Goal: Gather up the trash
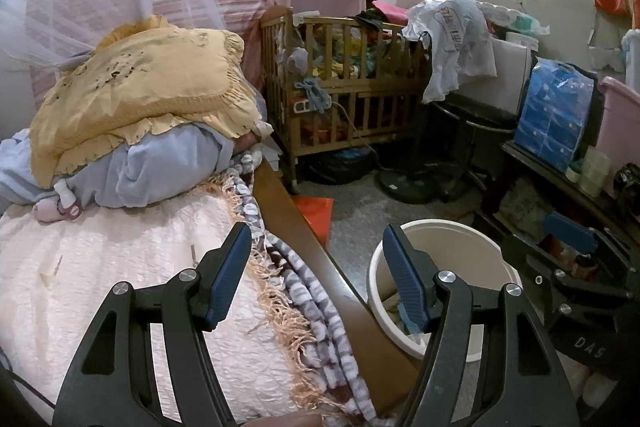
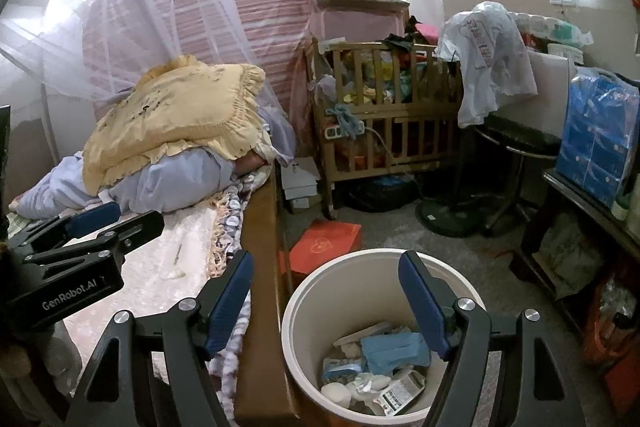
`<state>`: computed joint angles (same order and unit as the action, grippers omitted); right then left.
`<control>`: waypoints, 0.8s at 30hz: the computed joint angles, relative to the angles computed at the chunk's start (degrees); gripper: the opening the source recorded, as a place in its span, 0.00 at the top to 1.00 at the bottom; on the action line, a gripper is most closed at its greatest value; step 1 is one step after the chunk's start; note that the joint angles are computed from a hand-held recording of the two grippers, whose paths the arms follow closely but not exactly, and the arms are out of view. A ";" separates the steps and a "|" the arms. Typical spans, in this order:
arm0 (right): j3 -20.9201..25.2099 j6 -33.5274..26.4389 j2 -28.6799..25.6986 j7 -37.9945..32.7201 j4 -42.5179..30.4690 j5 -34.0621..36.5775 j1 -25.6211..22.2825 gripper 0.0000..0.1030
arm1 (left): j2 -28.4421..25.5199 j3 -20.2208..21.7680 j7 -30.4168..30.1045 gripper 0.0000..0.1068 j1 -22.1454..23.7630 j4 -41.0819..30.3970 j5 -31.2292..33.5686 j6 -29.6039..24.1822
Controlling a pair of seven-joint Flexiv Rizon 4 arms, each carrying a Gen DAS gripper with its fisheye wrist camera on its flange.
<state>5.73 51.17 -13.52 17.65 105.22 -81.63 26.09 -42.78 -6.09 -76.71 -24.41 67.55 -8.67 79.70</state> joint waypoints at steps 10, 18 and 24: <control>0.02 0.36 0.38 -0.65 0.56 0.92 -0.31 0.29 | -0.32 0.67 -0.74 0.37 -0.46 -0.82 0.34 -0.69; 0.13 0.60 0.66 -0.81 0.91 1.33 -0.62 0.29 | -0.67 1.13 -1.78 0.37 -0.82 -1.13 0.76 -0.37; 0.08 1.14 0.73 -1.11 1.14 1.71 -0.97 0.28 | -0.82 1.26 -1.90 0.37 -0.92 -1.35 1.13 -0.60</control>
<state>5.81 52.31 -12.79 16.54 106.36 -79.92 25.12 -43.60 -4.83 -78.61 -25.34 66.20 -7.54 79.10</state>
